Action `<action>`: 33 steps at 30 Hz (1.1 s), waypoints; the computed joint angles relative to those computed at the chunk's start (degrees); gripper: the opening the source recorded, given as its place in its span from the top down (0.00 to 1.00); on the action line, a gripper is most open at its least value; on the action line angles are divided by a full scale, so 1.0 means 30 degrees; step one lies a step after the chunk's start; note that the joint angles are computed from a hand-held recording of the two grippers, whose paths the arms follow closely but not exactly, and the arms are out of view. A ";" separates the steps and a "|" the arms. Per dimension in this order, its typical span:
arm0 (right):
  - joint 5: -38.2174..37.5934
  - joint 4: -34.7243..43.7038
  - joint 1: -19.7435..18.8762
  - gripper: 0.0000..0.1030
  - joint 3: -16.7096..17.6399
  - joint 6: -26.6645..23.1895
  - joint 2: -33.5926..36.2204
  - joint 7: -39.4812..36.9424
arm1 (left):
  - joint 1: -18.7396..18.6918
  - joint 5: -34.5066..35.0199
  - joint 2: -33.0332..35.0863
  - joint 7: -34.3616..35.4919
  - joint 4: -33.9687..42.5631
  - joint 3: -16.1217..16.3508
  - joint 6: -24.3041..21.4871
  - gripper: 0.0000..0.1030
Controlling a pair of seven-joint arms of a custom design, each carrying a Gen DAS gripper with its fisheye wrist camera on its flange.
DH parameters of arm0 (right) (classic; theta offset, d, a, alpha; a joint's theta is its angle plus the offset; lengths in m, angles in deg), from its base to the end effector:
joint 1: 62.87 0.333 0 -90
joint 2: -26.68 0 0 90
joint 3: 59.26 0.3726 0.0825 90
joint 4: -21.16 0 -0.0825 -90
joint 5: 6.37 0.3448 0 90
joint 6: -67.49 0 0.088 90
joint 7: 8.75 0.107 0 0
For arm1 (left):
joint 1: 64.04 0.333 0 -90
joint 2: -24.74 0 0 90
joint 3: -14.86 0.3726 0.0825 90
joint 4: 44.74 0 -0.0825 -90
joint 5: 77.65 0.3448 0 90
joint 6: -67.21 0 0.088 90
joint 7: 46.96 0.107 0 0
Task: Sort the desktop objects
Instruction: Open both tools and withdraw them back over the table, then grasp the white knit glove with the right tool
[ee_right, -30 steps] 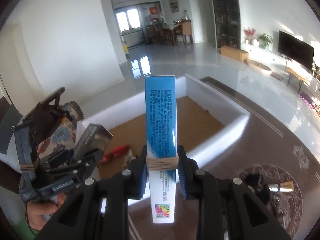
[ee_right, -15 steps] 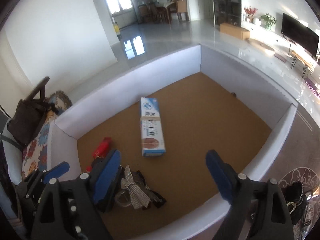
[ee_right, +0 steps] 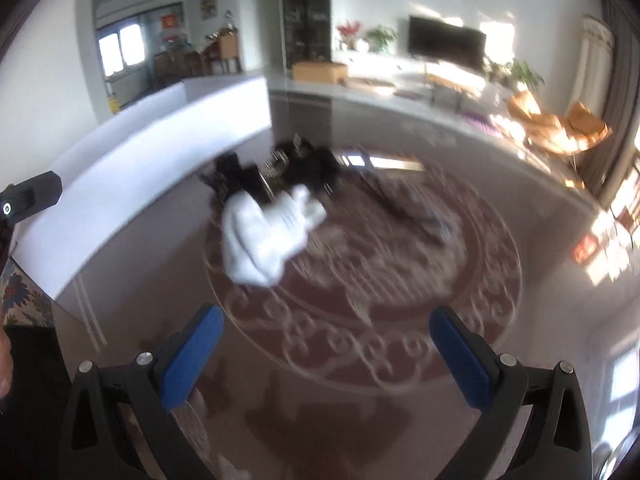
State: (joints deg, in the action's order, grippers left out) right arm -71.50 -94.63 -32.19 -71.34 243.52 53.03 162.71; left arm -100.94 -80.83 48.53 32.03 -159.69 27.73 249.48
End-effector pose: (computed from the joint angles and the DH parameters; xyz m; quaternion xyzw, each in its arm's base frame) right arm 0.5506 0.2769 0.3389 -0.6922 0.6453 -0.2083 0.2473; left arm 0.5889 -0.2793 0.4250 -0.5769 0.7245 -0.3203 0.1991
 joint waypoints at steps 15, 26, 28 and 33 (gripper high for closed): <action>-0.1888 -0.0393 -0.0505 0.00 0.0749 -0.1577 0.0443 0.2740 | -0.0373 0.2922 0.2538 -0.4106 0.1628 0.0681 -0.3296 0.00; -0.2081 -0.0360 -0.0872 0.00 0.1179 -0.1758 0.0408 0.2838 | -0.1125 0.5096 0.2882 -0.6730 0.1629 0.1648 -0.2957 0.00; -0.2094 -0.0347 -0.0894 0.00 0.1211 -0.1774 0.0415 0.2852 | -0.1152 0.5274 0.2960 -0.6941 0.1805 0.1672 -0.3057 0.00; -0.2113 -0.0335 -0.0933 0.00 0.1261 -0.1795 0.0420 0.2863 | -0.1109 0.5744 0.2862 -0.7396 0.1815 0.1654 -0.3172 0.00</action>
State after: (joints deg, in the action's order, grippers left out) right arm -77.84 -95.63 -34.99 -67.56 238.13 54.29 171.30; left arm -104.27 -63.60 57.12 9.84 -154.25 32.69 239.96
